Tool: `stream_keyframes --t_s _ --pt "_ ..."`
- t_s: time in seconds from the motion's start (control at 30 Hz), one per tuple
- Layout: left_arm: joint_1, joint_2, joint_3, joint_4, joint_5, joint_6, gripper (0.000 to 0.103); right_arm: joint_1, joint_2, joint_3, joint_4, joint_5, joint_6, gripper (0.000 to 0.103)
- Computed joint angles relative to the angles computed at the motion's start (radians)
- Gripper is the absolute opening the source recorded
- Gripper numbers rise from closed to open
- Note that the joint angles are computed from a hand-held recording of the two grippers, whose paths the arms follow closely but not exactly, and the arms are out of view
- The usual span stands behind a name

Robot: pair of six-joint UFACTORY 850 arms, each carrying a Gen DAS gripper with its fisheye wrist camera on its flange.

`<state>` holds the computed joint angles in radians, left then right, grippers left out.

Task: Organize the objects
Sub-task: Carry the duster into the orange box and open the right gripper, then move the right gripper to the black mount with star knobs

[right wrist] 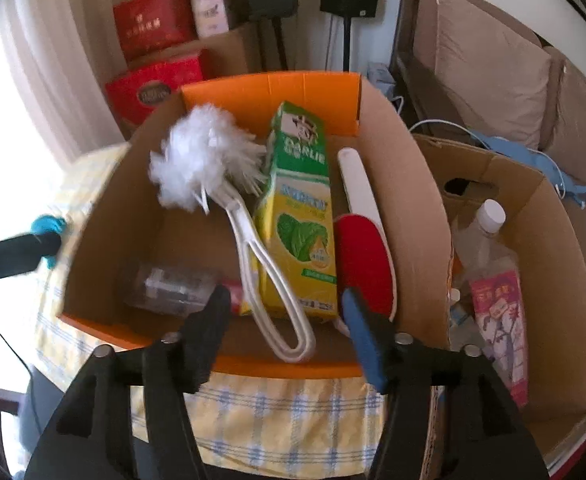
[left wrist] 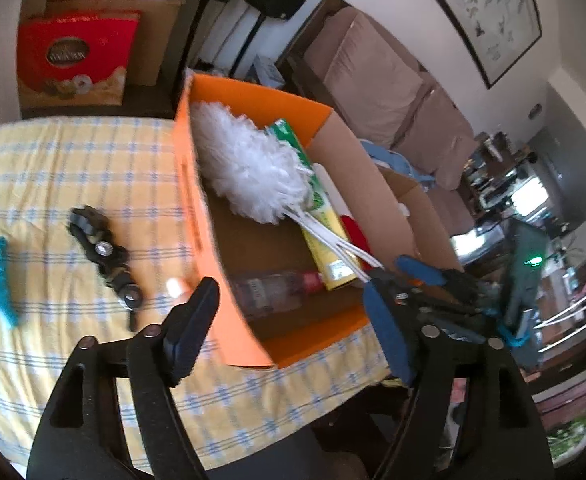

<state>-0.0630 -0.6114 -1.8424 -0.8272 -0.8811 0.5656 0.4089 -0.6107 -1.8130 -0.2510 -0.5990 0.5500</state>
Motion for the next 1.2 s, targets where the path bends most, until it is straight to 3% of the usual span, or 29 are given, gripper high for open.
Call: stream_keyframes --t_s 0.1,0.3,0.37,0.47,0.87,1.2 --pt "0.011 0.015 0.018 0.0 0.029 0.005 0.083 0.005 0.04 0.038 -0.036 0.035 0.073 0.07" --pt "0.038 0.042 0.045 0.036 0.07 -0.003 0.087 0.035 0.076 0.05 -0.13 0.059 0.204 0.082" --pt "0.048 0.056 0.062 0.054 0.093 -0.007 0.094 0.046 0.083 0.053 -0.132 0.076 0.215 0.083" --pt "0.062 0.074 0.084 0.081 0.118 -0.013 0.096 0.064 0.081 0.039 -0.107 0.091 0.19 0.087" --pt "0.122 0.13 0.157 0.157 0.186 -0.022 0.102 0.139 -0.003 -0.089 -0.029 0.091 0.108 0.102" --pt "0.176 0.141 0.191 0.208 0.21 -0.039 0.103 0.185 -0.117 -0.242 0.042 0.031 -0.003 0.103"
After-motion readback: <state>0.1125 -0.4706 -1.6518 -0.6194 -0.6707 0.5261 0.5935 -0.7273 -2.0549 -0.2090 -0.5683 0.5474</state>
